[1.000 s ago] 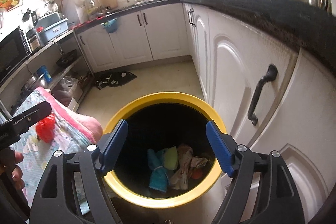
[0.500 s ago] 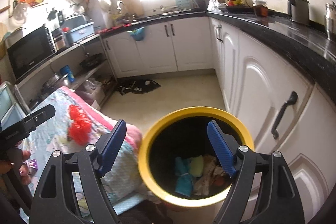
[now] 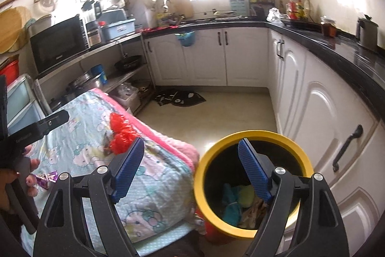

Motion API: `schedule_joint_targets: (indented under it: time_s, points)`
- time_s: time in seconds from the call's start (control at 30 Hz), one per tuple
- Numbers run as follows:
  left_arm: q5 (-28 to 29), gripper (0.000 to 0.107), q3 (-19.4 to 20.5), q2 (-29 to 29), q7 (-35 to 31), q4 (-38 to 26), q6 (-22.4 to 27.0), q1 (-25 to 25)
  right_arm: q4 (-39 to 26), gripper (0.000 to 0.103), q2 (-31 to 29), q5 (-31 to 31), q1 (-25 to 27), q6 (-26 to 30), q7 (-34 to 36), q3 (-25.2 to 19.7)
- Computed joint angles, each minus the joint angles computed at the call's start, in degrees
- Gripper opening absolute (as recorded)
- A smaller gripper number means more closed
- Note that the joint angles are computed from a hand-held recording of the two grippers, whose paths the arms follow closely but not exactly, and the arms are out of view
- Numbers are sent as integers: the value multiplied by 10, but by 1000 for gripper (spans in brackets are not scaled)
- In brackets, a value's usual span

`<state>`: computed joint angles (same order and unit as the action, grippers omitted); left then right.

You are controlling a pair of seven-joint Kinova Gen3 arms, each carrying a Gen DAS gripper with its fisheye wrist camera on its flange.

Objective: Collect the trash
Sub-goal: 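Move both tools back over the red bag on the bed, then grasp the brown chocolate wrapper with the left gripper while the right gripper grasps the red plastic bag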

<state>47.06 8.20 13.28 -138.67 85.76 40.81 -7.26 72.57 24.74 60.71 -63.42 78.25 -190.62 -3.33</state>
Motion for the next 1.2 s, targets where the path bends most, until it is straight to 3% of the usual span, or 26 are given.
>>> schedule_joint_targets:
  time_s: [0.33,0.57,0.87,1.07,1.2]
  points:
    - [-62,92,-19,27,80,-39,11,-8,-82,78,45,-27,14,-60,114,18]
    - [-93,91,-12,86,157,-111,83,-23,-153,78,93,-87,43,-115,232,41]
    - [-146,61,6,193,285,-256,195,-8,-238,77,152,-197,97,-157,346,62]
    - [-167,49,17,262,362,-352,259,5,-293,66,189,-294,144,-172,412,59]
    - [-183,33,19,301,409,-406,290,16,-318,58,207,-346,162,-172,440,64]
